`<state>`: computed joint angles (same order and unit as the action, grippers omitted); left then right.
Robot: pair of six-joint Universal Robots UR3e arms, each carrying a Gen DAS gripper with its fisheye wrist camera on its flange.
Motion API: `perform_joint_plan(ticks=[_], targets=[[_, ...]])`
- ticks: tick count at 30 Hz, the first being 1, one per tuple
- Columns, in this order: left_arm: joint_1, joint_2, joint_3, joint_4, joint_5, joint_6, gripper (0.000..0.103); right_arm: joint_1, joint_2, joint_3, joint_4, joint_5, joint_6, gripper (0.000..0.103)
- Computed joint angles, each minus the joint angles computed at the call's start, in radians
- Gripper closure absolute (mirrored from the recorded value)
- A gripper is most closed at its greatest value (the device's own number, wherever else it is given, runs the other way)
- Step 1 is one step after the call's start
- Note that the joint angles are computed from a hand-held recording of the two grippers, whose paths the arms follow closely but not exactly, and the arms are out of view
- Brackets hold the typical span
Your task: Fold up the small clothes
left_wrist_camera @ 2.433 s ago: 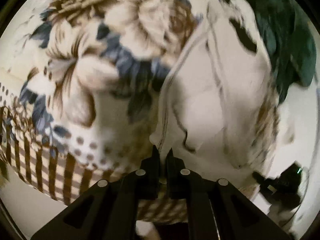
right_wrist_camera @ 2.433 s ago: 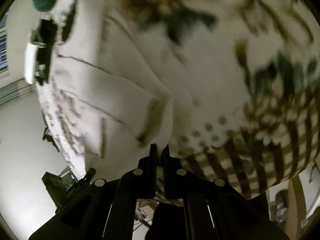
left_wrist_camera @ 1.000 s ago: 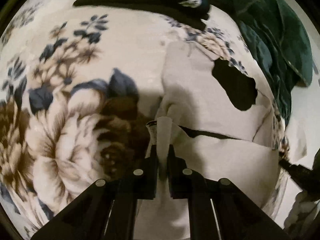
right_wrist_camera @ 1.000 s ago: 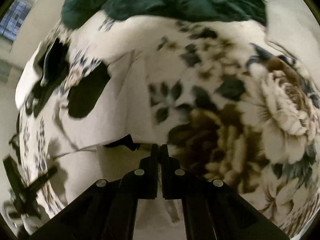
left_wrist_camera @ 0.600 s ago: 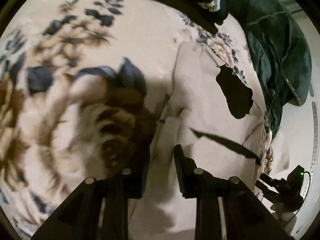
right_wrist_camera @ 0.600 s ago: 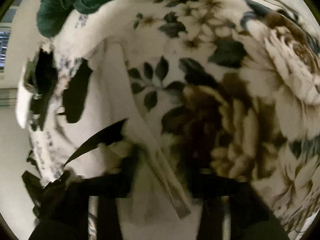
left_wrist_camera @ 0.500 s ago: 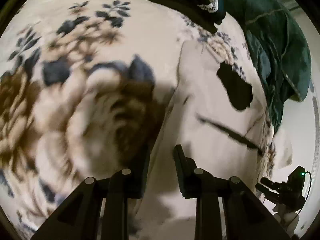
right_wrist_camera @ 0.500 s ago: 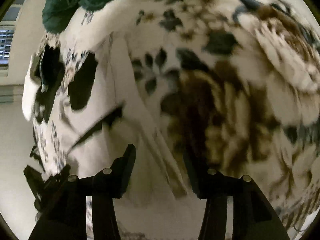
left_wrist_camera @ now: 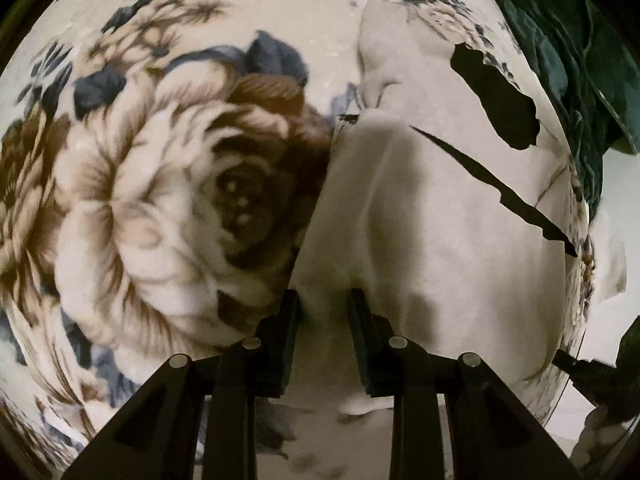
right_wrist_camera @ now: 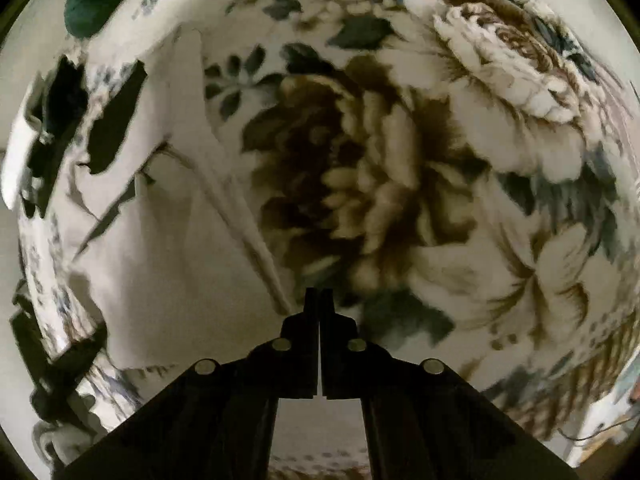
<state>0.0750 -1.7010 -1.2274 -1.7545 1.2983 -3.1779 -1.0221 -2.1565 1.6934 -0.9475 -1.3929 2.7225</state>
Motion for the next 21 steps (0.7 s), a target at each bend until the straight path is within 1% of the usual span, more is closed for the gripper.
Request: perform_joint_plan(ticks=[2, 3, 4, 5, 6, 7, 9, 11, 12, 13, 14, 15, 17, 19, 21], targets=[[0.003, -0.012, 0.039, -0.023, -0.004, 0.016, 0.080, -0.096, 0.025, -0.044, 0.102, 0.069, -0.038, 0.101], [0.006, -0.016, 0.056, -0.029, -0.003, 0.019, 0.079, -0.099, 0.045, -0.067, 0.119, 0.096, -0.053, 0.089], [0.010, -0.020, 0.068, -0.028, -0.005, 0.020, 0.075, -0.060, 0.077, -0.096, 0.107, 0.123, -0.059, 0.074], [0.015, -0.021, 0.070, -0.025, -0.009, 0.020, 0.055, -0.018, 0.099, -0.109, 0.074, 0.139, -0.047, 0.044], [0.020, -0.023, 0.066, -0.014, -0.016, 0.017, 0.041, 0.000, 0.103, -0.108, 0.047, 0.162, -0.039, 0.039], [0.025, -0.028, 0.062, 0.005, -0.028, 0.010, 0.031, 0.035, 0.118, -0.103, -0.004, 0.192, -0.013, 0.039], [0.019, -0.049, 0.067, 0.041, -0.030, -0.001, 0.031, 0.160, 0.212, -0.089, -0.149, 0.216, 0.088, 0.039], [-0.005, -0.094, 0.093, 0.090, -0.022, -0.014, 0.031, 0.241, 0.291, -0.079, -0.264, 0.228, 0.151, 0.040], [-0.017, -0.104, 0.092, 0.126, -0.009, -0.023, 0.033, 0.253, 0.323, -0.090, -0.288, 0.233, 0.143, 0.061], [-0.030, -0.109, 0.081, 0.183, 0.003, -0.030, 0.061, 0.290, 0.350, -0.094, -0.339, 0.231, 0.153, 0.085], [-0.029, -0.117, 0.081, 0.201, -0.002, -0.022, 0.100, 0.345, 0.379, -0.108, -0.402, 0.189, 0.190, 0.100], [-0.032, -0.146, 0.114, 0.187, 0.001, -0.017, 0.099, 0.371, 0.391, -0.115, -0.452, 0.155, 0.231, 0.100], [-0.029, -0.159, 0.118, 0.212, -0.011, -0.016, 0.100, 0.341, 0.381, -0.104, -0.481, 0.128, 0.271, 0.100], [-0.027, -0.181, 0.137, 0.196, -0.017, -0.013, 0.100, 0.294, 0.367, -0.082, -0.477, 0.118, 0.261, 0.100], [-0.016, -0.188, 0.159, 0.152, -0.030, -0.004, 0.098, 0.291, 0.376, -0.059, -0.481, 0.111, 0.264, 0.100]])
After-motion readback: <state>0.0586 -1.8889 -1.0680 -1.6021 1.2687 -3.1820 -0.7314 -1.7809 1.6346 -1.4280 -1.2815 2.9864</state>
